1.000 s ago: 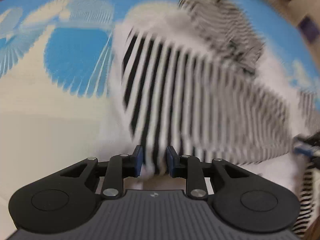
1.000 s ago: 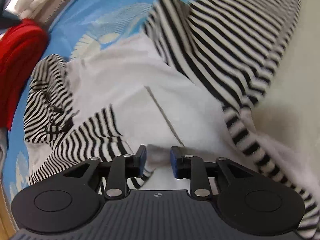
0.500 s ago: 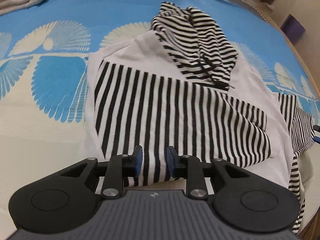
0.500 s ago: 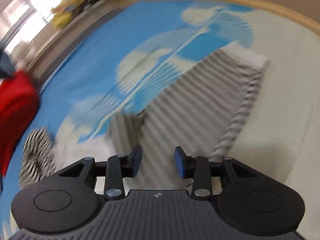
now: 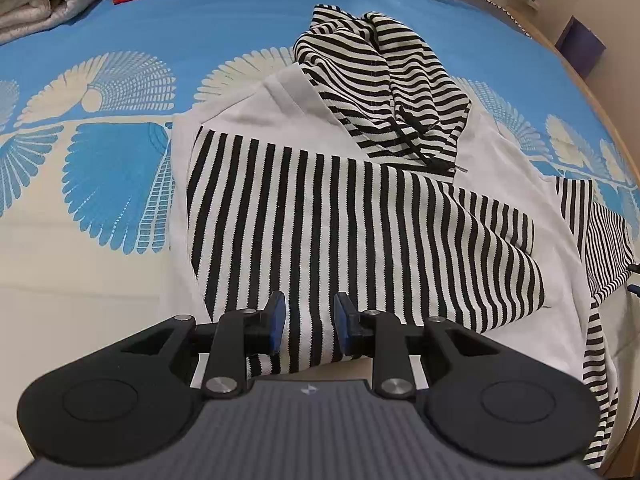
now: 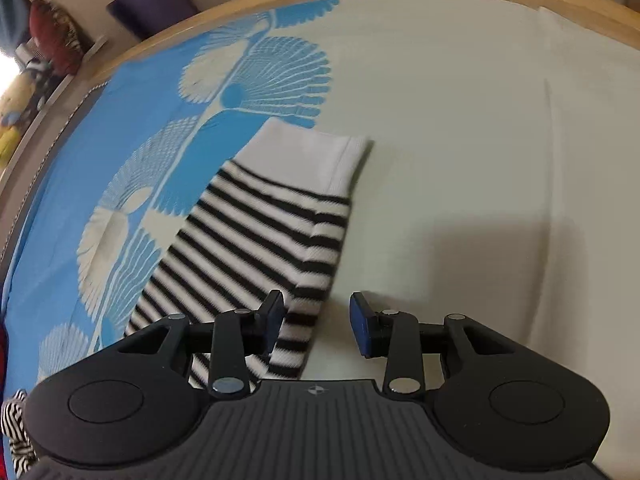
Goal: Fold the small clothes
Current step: 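Reach the right gripper to the other sleeve and grasp its white cuff, then lift the sleeve with the right gripper, lay it across the shirt front, release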
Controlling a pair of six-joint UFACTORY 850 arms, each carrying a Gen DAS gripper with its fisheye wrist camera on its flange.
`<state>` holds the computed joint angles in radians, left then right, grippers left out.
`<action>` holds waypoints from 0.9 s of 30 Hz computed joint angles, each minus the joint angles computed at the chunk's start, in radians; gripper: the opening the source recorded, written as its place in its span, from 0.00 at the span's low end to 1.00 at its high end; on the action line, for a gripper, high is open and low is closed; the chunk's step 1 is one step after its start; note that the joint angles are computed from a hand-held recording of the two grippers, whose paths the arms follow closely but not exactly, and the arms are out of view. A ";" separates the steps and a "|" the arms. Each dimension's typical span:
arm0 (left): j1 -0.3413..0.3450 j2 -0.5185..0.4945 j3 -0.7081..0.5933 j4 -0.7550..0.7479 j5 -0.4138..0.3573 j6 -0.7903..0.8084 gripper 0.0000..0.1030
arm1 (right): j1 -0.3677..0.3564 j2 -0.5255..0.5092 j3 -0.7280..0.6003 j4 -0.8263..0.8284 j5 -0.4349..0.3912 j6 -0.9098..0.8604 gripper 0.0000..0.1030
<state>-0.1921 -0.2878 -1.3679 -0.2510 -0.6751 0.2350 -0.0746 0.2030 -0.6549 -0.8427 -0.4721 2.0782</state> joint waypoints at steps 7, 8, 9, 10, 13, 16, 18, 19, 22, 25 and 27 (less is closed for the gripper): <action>-0.001 0.001 0.004 -0.003 0.004 -0.002 0.28 | 0.010 -0.021 0.014 -0.244 0.034 0.197 0.05; -0.001 0.002 0.005 -0.006 0.003 0.001 0.28 | 0.008 -0.015 0.021 -0.282 0.050 0.245 0.05; 0.000 0.003 0.006 -0.009 0.002 0.004 0.28 | 0.012 -0.008 0.029 -0.339 0.047 0.317 0.05; 0.001 0.004 0.007 -0.011 0.002 0.007 0.28 | 0.026 -0.005 0.029 -0.375 0.016 0.360 0.04; 0.004 0.006 0.007 -0.019 0.001 0.015 0.28 | 0.094 -0.009 -0.006 -0.436 -0.131 0.382 0.04; 0.011 0.010 0.007 -0.030 0.002 0.019 0.28 | 0.186 -0.030 -0.078 -0.500 -0.254 0.330 0.04; 0.018 0.013 0.005 -0.038 0.002 0.019 0.28 | 0.259 -0.047 -0.130 -0.566 -0.293 0.305 0.04; 0.023 0.014 0.003 -0.044 0.002 0.020 0.28 | 0.298 -0.057 -0.156 -0.601 -0.300 0.291 0.04; 0.038 0.016 -0.002 -0.054 0.002 0.014 0.28 | 0.433 -0.103 -0.238 -0.752 -0.252 0.234 0.04; 0.058 0.013 -0.015 -0.063 -0.003 0.002 0.28 | 0.513 -0.151 -0.304 -0.988 0.020 0.251 0.04; 0.074 0.011 -0.025 -0.078 -0.008 0.000 0.28 | 0.547 -0.206 -0.351 -1.197 0.230 0.384 0.05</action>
<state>-0.1181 -0.2769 -1.3928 -0.3285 -0.6836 0.2353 0.4723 -0.0028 -1.0059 -2.0401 -0.2423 2.4621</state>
